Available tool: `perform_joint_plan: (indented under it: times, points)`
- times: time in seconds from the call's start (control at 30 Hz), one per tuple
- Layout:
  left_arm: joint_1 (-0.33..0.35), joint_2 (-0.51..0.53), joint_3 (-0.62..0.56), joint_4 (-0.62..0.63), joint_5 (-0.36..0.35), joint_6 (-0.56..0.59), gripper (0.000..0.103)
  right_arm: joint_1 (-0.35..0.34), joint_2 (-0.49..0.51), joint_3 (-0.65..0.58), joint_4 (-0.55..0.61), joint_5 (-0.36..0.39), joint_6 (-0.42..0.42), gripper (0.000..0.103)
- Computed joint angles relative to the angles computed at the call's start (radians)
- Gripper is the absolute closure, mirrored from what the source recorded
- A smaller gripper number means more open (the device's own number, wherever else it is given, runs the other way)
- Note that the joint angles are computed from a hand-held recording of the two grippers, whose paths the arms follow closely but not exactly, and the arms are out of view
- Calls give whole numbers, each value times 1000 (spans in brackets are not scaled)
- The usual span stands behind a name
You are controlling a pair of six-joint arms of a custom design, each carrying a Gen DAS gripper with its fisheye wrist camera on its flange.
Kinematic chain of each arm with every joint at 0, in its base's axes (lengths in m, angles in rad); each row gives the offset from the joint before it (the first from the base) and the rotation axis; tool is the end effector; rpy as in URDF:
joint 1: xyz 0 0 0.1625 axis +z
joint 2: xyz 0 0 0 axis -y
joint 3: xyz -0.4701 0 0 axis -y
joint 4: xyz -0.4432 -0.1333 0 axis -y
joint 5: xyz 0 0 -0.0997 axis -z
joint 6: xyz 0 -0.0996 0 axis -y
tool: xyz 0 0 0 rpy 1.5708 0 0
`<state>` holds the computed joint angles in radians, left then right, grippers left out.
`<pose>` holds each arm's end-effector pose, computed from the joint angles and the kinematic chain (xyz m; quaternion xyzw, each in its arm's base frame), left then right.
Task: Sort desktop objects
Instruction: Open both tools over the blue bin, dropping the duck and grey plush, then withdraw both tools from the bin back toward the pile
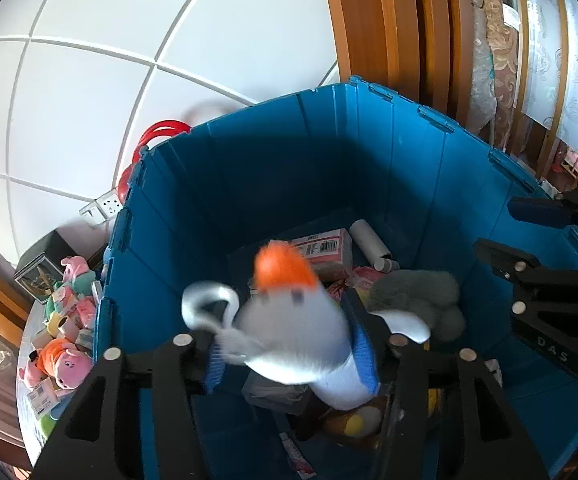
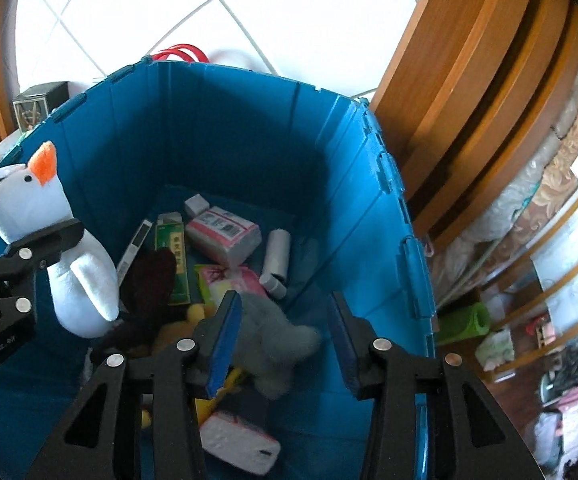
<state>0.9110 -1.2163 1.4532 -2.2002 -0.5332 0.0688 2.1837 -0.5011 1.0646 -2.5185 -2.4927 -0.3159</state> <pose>-0.2593 -0.6917 0.4907 0.2131 0.8303 -0.3036 0.4159 0.5630 -0.7068 0.1332 0.3178 -0.8241 0.2337 0.4065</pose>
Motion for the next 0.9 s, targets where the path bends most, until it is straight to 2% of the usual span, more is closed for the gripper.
perform_joint_plan:
  times: [0.03,0.1,0.2,0.27,0.3,0.33,0.4,0.57,0.6,0.77,0.87,0.9]
  points:
    - [-2,-1,4,-7,3,2,41,1,-5,7,-5,5,1,59]
    - [-7,-9,16,-30,3,12,27,3,-17,25,-17,13,5,59]
    - [-15,-22,29,-46,-4,13,26,8,-39,53,-39,32,5,55]
    - [-22,-34,41,-57,-2,11,26,12,-55,75,-62,40,1,46]
    - [-28,-46,56,-79,-5,20,26,15,-67,94,-83,50,-3,32]
    - [-33,-56,69,-99,-8,28,26,17,-76,107,-99,56,-4,13]
    - [-46,-84,101,-157,-23,53,26,26,-95,143,-159,59,-18,1]
    - [-79,-150,179,-291,-12,95,24,55,-136,223,-282,67,-56,0]
    - [-86,-165,195,-319,-7,105,19,61,-147,243,-307,79,-52,0]
    - [-123,-240,275,-481,21,174,12,83,-173,305,-388,140,-24,0]
    - [-145,-289,312,-539,42,192,12,96,-176,329,-416,195,0,0]
    - [-157,-305,330,-592,65,227,11,100,-173,332,-422,210,8,0]
